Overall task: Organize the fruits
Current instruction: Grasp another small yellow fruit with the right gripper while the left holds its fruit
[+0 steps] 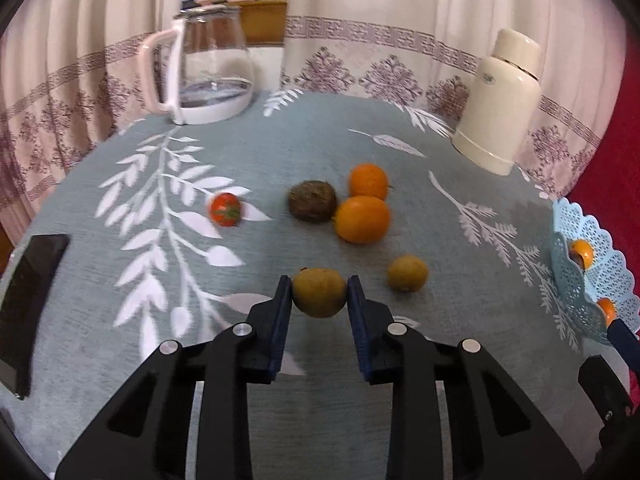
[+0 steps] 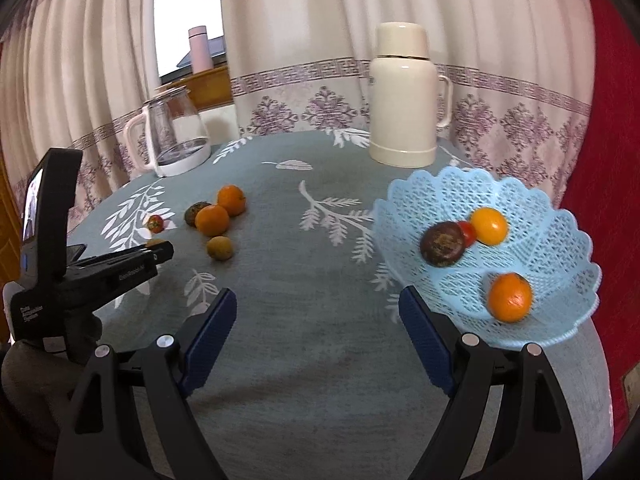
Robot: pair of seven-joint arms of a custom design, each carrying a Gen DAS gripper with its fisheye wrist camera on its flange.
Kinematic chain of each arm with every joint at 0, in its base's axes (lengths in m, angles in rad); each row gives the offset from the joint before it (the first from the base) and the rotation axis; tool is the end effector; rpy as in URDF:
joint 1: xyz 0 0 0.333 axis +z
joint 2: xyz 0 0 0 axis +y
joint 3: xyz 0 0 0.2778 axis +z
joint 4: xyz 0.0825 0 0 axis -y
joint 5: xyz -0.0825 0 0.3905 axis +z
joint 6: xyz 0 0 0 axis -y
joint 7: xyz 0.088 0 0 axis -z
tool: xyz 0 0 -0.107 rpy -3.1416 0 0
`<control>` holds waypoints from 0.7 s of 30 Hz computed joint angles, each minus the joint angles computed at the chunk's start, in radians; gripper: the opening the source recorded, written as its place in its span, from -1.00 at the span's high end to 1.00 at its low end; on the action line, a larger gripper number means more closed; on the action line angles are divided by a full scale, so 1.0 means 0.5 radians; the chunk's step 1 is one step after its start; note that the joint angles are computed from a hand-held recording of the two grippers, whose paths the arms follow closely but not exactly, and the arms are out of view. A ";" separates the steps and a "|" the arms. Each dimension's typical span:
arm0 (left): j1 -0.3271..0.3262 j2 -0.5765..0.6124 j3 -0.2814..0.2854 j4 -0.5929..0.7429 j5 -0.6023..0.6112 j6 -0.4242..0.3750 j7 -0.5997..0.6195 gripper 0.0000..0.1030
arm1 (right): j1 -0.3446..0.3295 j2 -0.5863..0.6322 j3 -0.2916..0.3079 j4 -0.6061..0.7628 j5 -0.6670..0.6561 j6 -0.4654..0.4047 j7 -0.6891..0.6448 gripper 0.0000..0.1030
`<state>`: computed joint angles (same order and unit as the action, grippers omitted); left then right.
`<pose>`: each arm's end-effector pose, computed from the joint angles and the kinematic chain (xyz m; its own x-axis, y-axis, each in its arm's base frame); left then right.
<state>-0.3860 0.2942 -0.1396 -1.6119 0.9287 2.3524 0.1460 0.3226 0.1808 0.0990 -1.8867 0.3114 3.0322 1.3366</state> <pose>0.6007 -0.3243 0.4724 0.3423 -0.9361 0.0811 -0.5954 -0.2829 -0.7520 0.6040 0.2413 0.4862 0.3920 -0.9147 -0.0988 -0.5527 -0.1483 -0.8201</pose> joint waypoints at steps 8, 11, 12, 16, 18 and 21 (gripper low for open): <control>0.063 -0.219 -0.016 -0.263 0.107 -0.060 -0.220 0.43 | -0.052 0.257 0.097 0.428 0.244 -0.345 -0.184 -0.61; 0.102 -0.250 -0.038 -0.316 0.112 -0.038 -0.276 0.43 | -0.032 0.380 0.096 0.612 0.235 -0.487 -0.167 -0.61; 0.111 -0.248 -0.045 -0.319 0.106 -0.034 -0.276 0.43 | -0.024 0.440 0.094 0.704 0.221 -0.567 -0.156 -0.60; 0.127 -0.256 -0.058 -0.337 0.125 -0.011 -0.297 0.43 | 0.030 0.608 0.071 0.957 0.130 -0.729 -0.119 -0.51; 0.133 -0.261 -0.062 -0.346 0.128 -0.004 -0.314 0.43 | 0.056 0.695 0.065 1.087 0.081 -0.800 -0.111 -0.47; 0.142 -0.266 -0.066 -0.355 0.124 0.005 -0.332 0.43 | 0.094 0.813 0.045 1.268 0.011 -0.901 -0.074 -0.38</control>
